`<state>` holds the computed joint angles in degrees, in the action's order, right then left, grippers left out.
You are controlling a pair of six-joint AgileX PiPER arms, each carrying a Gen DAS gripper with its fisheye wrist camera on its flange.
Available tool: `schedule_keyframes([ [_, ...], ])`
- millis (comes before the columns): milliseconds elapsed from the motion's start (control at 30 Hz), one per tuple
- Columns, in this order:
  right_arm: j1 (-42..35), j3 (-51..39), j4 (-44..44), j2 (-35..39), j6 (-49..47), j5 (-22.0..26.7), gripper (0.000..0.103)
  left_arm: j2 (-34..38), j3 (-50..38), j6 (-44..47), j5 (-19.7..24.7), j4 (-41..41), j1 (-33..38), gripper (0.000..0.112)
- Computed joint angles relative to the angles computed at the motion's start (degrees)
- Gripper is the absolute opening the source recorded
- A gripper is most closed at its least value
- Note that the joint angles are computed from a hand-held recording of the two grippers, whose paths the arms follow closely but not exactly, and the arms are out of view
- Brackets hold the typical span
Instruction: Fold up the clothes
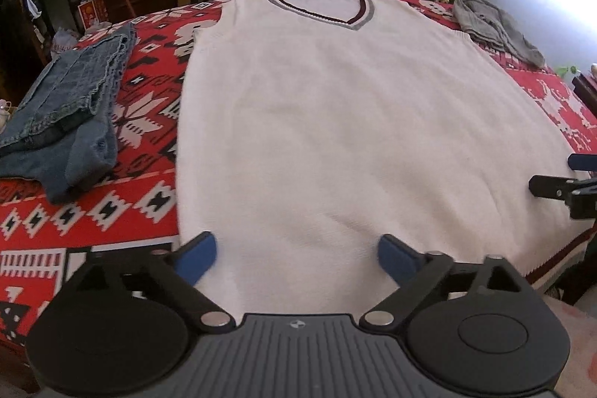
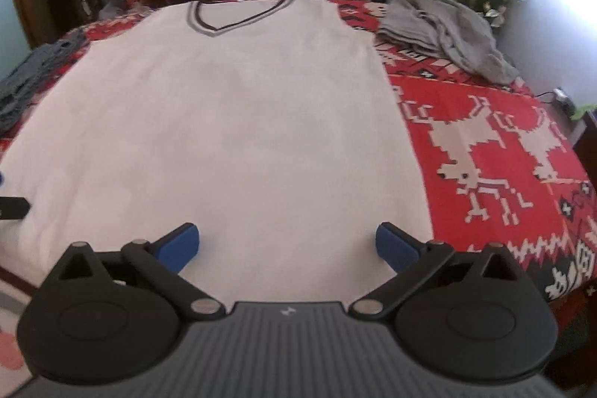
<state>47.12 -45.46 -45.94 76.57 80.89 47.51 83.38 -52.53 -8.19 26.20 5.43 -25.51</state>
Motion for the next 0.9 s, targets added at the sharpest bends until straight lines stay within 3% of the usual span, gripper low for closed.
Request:
schedule_keyframes([
  [100, 0.79, -0.38, -1.15, 0.8, 2.24, 0.79, 0.102, 0.86, -0.36, -10.05, 0.28, 8.16, -2.84, 0.103],
  [233, 1.02, 0.22, -2.12, 0.46, 3.49, 0.95, 0.102, 1.54, -1.12, -16.08, 1.18, 12.09, -4.08, 0.103],
  [433, 4.73, 3.6, -9.79, 0.73, 14.01, 1.91, 0.102, 1.69, -1.22, -16.46, 0.96, 12.45, -4.06, 0.103],
  [600, 2.69, 1.08, -5.5, 1.25, 8.93, 1.66, 0.102, 1.31, 0.2, -17.41, -1.48, 13.9, -4.03, 0.103],
  [800, 4.64, 1.79, -8.53, 2.03, 13.62, 3.02, 0.102, 4.39, -6.0, -13.07, 5.36, 9.21, -3.76, 0.103],
  [900, 3.95, 0.69, -6.74, 2.29, 11.74, 3.27, 0.102, 4.99, -6.41, -12.11, 4.91, 8.86, -3.85, 0.103],
])
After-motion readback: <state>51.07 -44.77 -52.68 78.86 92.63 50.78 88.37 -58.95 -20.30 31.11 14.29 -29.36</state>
